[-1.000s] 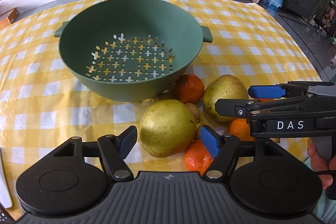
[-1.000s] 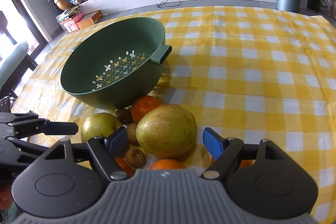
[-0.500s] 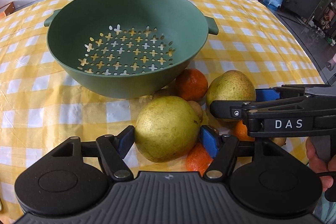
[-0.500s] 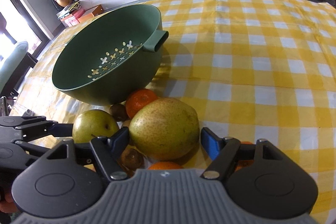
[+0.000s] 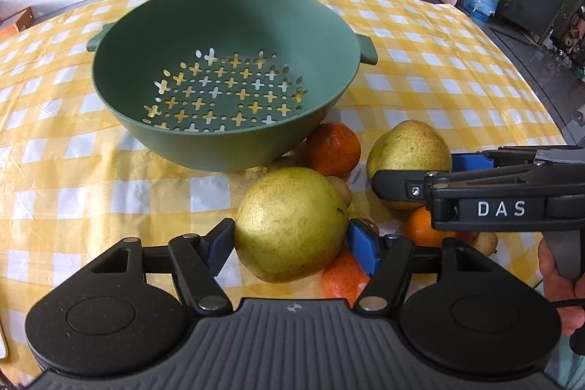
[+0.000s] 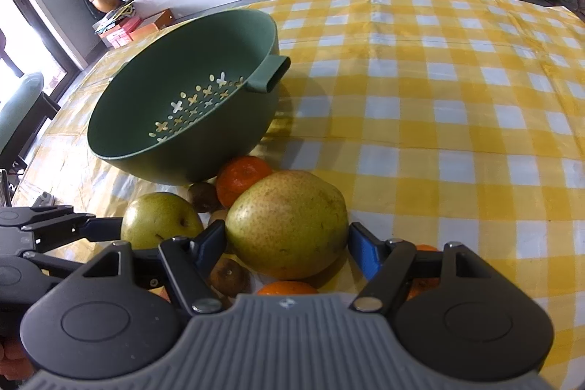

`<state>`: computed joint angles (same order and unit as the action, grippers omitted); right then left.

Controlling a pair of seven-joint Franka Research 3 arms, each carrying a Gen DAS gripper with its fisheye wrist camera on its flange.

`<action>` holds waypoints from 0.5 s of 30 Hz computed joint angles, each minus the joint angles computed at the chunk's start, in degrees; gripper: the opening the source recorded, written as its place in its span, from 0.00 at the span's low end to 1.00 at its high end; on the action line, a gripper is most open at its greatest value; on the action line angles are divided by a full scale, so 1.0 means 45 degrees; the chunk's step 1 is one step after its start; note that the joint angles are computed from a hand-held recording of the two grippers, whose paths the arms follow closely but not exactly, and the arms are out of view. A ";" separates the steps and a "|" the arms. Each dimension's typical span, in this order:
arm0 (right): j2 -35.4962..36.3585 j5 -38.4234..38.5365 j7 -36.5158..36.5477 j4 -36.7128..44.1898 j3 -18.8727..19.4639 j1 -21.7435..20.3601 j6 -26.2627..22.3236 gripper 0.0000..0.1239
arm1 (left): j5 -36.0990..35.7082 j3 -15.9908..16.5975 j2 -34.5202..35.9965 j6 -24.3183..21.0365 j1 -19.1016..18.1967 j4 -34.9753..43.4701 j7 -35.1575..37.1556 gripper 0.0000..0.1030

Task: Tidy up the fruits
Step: 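Grasp the large yellow pear with the left tool while the right tool grasps the other pear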

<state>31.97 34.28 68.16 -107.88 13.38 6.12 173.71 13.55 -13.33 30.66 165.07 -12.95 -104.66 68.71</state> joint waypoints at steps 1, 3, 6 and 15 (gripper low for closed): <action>-0.0083 0.0012 -0.0003 -0.0073 0.0009 -0.0014 0.0048 0.56 | 0.0036 0.0083 -0.0093 0.0003 -0.0077 -0.0070 -0.0138 0.75; -0.0263 0.0053 -0.0061 -0.0235 0.0070 -0.0073 0.0178 0.56 | 0.0098 0.0183 -0.0318 0.0091 -0.0153 -0.0263 -0.0381 0.75; -0.0603 0.0076 -0.0234 -0.0557 0.0174 -0.0150 0.0473 0.56 | 0.0117 0.0161 -0.0792 0.0426 -0.0075 -0.0742 -0.0590 0.75; -0.1583 0.0363 -0.1625 -0.1178 0.1056 -0.0897 0.1069 0.56 | 0.0255 0.0252 -0.2437 0.1561 0.0197 -0.2032 -0.1116 0.75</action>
<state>24.85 35.91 60.85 -113.18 18.14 2.08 178.53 14.70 -12.20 19.69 172.09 -12.07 -113.80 63.69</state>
